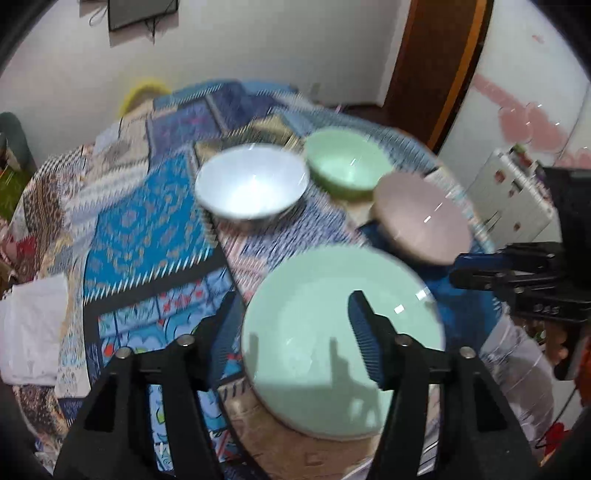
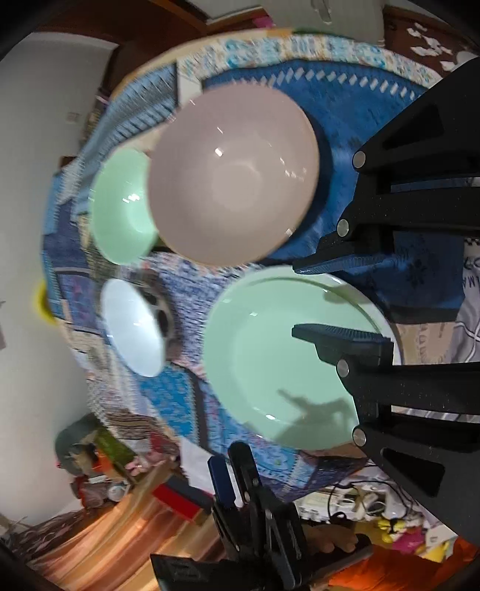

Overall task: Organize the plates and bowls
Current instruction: 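Lower the pale green plate onto the white plate and open both tools, then grasp the pale pink bowl rim with the left tool while the right tool grips it too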

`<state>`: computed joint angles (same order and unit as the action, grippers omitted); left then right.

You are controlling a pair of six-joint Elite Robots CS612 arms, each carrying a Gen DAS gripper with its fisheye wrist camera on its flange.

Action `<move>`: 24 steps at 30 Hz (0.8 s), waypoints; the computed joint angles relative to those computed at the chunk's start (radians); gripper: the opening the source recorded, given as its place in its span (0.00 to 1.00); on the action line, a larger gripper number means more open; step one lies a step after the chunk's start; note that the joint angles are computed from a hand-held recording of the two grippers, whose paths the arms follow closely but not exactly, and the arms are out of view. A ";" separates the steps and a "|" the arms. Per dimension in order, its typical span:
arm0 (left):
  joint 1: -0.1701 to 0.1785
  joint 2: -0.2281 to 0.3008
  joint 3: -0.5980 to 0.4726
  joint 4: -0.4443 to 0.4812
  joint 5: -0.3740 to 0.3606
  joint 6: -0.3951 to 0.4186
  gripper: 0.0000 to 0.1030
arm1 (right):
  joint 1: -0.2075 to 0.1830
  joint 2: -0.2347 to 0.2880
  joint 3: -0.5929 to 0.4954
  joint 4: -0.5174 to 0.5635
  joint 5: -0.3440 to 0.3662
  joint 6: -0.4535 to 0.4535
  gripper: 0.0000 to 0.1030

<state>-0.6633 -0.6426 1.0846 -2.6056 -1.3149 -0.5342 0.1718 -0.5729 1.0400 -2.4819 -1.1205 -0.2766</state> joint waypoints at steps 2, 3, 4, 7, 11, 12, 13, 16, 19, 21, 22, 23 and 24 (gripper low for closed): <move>0.000 0.004 -0.015 -0.018 -0.016 0.008 0.70 | -0.005 -0.008 0.018 -0.053 -0.006 0.013 0.30; 0.000 0.010 -0.030 -0.021 -0.028 0.007 0.74 | -0.009 -0.012 0.027 -0.087 -0.011 0.027 0.33; 0.000 0.018 -0.047 -0.019 -0.034 0.004 0.80 | -0.010 -0.013 0.031 -0.106 -0.015 0.037 0.39; 0.001 0.051 -0.110 -0.001 -0.052 0.006 0.83 | -0.022 -0.015 0.048 -0.207 -0.043 0.092 0.46; 0.004 0.109 -0.222 0.063 -0.091 0.015 0.84 | -0.034 -0.001 0.035 -0.254 -0.080 0.148 0.52; 0.006 0.130 -0.259 0.085 -0.105 0.014 0.84 | -0.035 0.003 0.030 -0.261 -0.092 0.158 0.52; 0.008 0.146 -0.288 0.103 -0.117 0.013 0.84 | -0.037 0.007 0.024 -0.264 -0.104 0.166 0.52; 0.016 0.210 -0.402 0.177 -0.166 0.002 0.84 | -0.043 0.029 -0.006 -0.257 -0.127 0.182 0.52; 0.023 0.279 -0.524 0.261 -0.208 -0.011 0.84 | -0.052 0.050 -0.033 -0.242 -0.142 0.195 0.52; 0.027 0.337 -0.632 0.338 -0.225 -0.012 0.81 | -0.058 0.068 -0.057 -0.221 -0.148 0.204 0.52; 0.028 0.354 -0.662 0.359 -0.227 -0.012 0.78 | -0.061 0.074 -0.064 -0.209 -0.147 0.207 0.52; 0.029 0.379 -0.709 0.391 -0.232 -0.012 0.76 | -0.063 0.079 -0.070 -0.198 -0.144 0.212 0.52; 0.030 0.408 -0.762 0.424 -0.239 -0.007 0.74 | -0.066 0.086 -0.081 -0.184 -0.137 0.216 0.52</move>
<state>-0.6328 -0.2350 0.3231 -2.1817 -1.5537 -0.5417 0.1063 -0.4867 0.9590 -2.6660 -1.2578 -0.0611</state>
